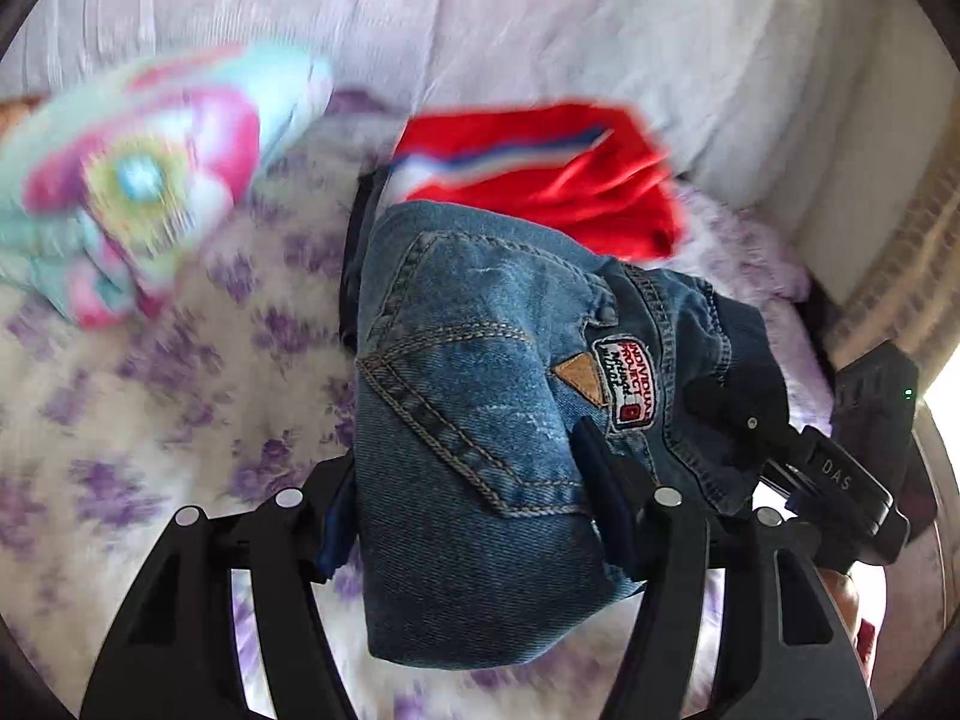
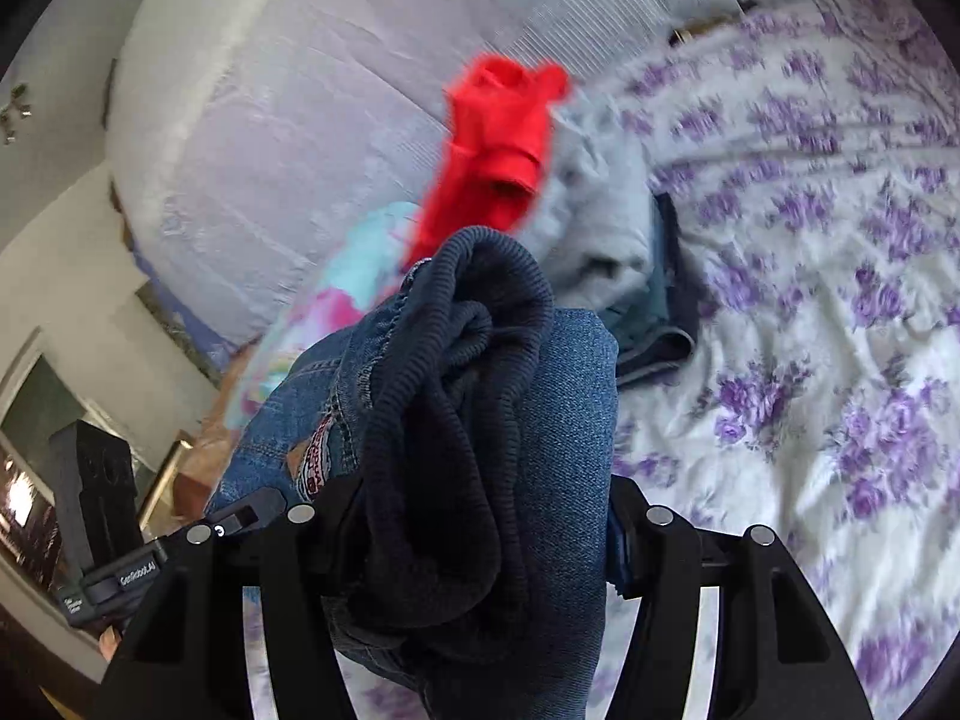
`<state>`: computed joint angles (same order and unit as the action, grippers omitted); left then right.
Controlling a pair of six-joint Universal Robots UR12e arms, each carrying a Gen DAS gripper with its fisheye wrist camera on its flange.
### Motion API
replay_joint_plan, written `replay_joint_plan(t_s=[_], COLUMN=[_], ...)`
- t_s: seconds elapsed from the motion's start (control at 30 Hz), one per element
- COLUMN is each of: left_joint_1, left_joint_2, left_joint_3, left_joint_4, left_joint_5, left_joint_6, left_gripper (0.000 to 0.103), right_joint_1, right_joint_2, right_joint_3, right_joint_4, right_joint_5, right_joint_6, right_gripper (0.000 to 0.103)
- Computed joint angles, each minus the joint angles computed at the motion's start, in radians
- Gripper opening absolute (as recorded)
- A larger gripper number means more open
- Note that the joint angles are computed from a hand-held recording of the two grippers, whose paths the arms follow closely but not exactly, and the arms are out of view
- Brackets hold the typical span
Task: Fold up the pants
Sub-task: 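Carry the folded jeans with both tools onto the stack of folded clothes, then lower the jeans onto the clothes stack and open both tools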
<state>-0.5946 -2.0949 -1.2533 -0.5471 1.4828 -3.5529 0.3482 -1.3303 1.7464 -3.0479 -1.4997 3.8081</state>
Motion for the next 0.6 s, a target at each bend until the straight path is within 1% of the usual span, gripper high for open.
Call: replay_joint_plan(t_s=[0.03, 0.07, 0.1, 0.13, 0.17, 0.2, 0.23, 0.27, 0.3, 0.33, 0.37, 0.43, 0.47, 0.5, 0.53, 0.57, 0.6], left_joint_1=[0.004, 0.007, 0.008, 0.007, 0.007, 0.005, 0.002, -0.006, -0.013, -0.017, -0.024, -0.047, -0.059, -0.067, -0.078, -0.088, -0.098], left_joint_2=[-0.025, -0.045, -0.055, -0.055, -0.057, -0.055, -0.053, -0.051, -0.049, -0.048, -0.042, -0.024, -0.015, -0.008, 0.001, 0.007, 0.007], left_joint_3=[0.016, 0.021, 0.007, -0.019, -0.022, -0.007, -0.004, -0.009, -0.013, -0.015, -0.020, -0.034, -0.044, -0.051, -0.061, -0.065, -0.066], left_joint_4=[-0.033, -0.056, -0.036, 0.020, 0.033, 0.005, 0.005, 0.021, 0.025, 0.028, 0.029, 0.053, 0.083, 0.101, 0.114, 0.102, 0.068], left_joint_5=[-0.002, -0.002, 0.003, 0.021, 0.030, 0.041, 0.061, 0.101, 0.136, 0.159, 0.191, 0.312, 0.373, 0.409, 0.456, 0.493, 0.534], left_joint_6=[-0.015, -0.028, -0.044, -0.081, -0.096, -0.087, -0.075, -0.050, -0.029, -0.022, -0.023, -0.003, 0.016, 0.029, 0.041, 0.044, 0.055], left_gripper=[0.065, 0.073, 0.090, 0.096, 0.099, 0.099, 0.099, 0.099, 0.099, 0.099, 0.099, 0.098, 0.098, 0.098, 0.098, 0.098, 0.098], right_joint_1=[-0.006, -0.010, -0.020, -0.037, -0.040, -0.032, -0.016, -0.009, -0.002, 0.013, 0.035, 0.076, 0.096, 0.111, 0.128, 0.134, 0.139], right_joint_2=[0.017, 0.038, 0.047, 0.044, 0.039, 0.034, 0.034, 0.032, 0.027, 0.018, 0.010, 0.000, -0.003, -0.004, -0.003, 0.002, 0.005], right_joint_3=[-0.006, -0.001, 0.013, 0.018, 0.009, -0.001, -0.007, -0.010, -0.012, -0.006, -0.001, 0.004, 0.005, 0.001, -0.011, -0.027, -0.039], right_joint_4=[0.033, 0.035, -0.004, -0.015, 0.015, 0.044, 0.056, 0.066, 0.068, 0.052, 0.026, -0.027, -0.055, -0.059, -0.021, 0.047, 0.133], right_joint_5=[-0.002, -0.009, 0.017, 0.067, 0.076, 0.042, -0.026, -0.057, -0.089, -0.139, -0.223, -0.370, -0.433, -0.479, -0.540, -0.582, -0.599], right_joint_6=[0.001, -0.003, 0.012, 0.038, 0.022, -0.030, -0.059, -0.058, -0.064, -0.074, -0.097, -0.162, -0.204, -0.234, -0.261, -0.274, -0.282], right_gripper=[0.061, 0.068, 0.073, 0.073, 0.074, 0.081, 0.086, 0.088, 0.088, 0.088, 0.088, 0.088, 0.088, 0.093, 0.096, 0.098, 0.099])
